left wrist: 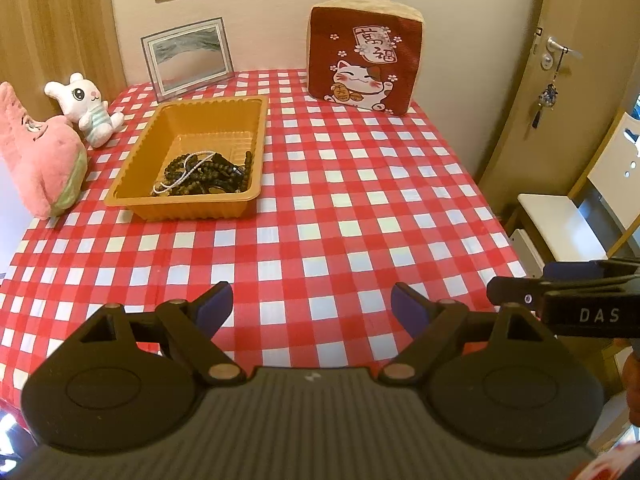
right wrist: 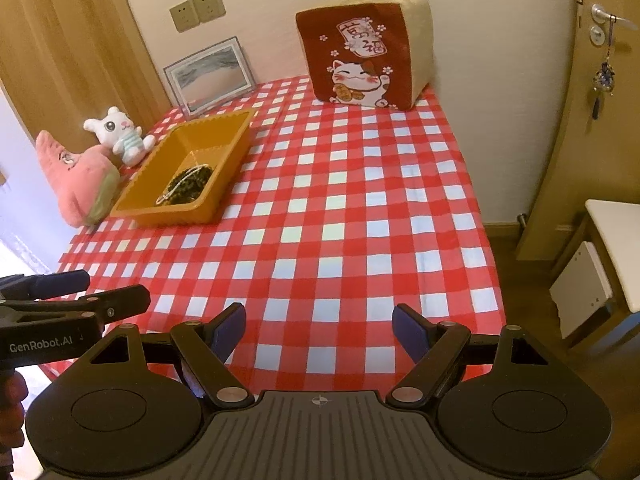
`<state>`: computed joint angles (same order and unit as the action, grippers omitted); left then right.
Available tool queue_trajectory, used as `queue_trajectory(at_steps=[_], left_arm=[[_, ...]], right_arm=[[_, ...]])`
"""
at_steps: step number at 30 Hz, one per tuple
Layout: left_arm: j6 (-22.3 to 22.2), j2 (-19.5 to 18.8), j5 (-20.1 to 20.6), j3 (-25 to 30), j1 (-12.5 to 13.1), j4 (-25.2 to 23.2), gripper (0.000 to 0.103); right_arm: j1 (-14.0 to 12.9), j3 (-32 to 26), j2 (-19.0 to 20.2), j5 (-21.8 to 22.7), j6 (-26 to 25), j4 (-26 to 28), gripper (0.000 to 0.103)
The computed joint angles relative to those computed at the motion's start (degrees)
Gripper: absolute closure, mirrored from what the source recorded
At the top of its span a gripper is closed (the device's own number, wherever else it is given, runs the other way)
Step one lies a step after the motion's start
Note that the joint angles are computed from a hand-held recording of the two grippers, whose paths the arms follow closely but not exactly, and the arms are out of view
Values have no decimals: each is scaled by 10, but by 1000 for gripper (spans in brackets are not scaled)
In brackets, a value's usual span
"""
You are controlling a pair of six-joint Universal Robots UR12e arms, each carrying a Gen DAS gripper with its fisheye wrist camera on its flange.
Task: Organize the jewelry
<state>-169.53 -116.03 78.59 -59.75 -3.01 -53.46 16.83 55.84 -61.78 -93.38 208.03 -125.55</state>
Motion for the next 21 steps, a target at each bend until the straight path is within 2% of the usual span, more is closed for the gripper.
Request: queue_trajectory(at_steps=[21], left_arm=[[0, -3, 1, 4, -2, -2, 18]], right_arm=[[1, -6, 4, -2, 3, 5, 23]])
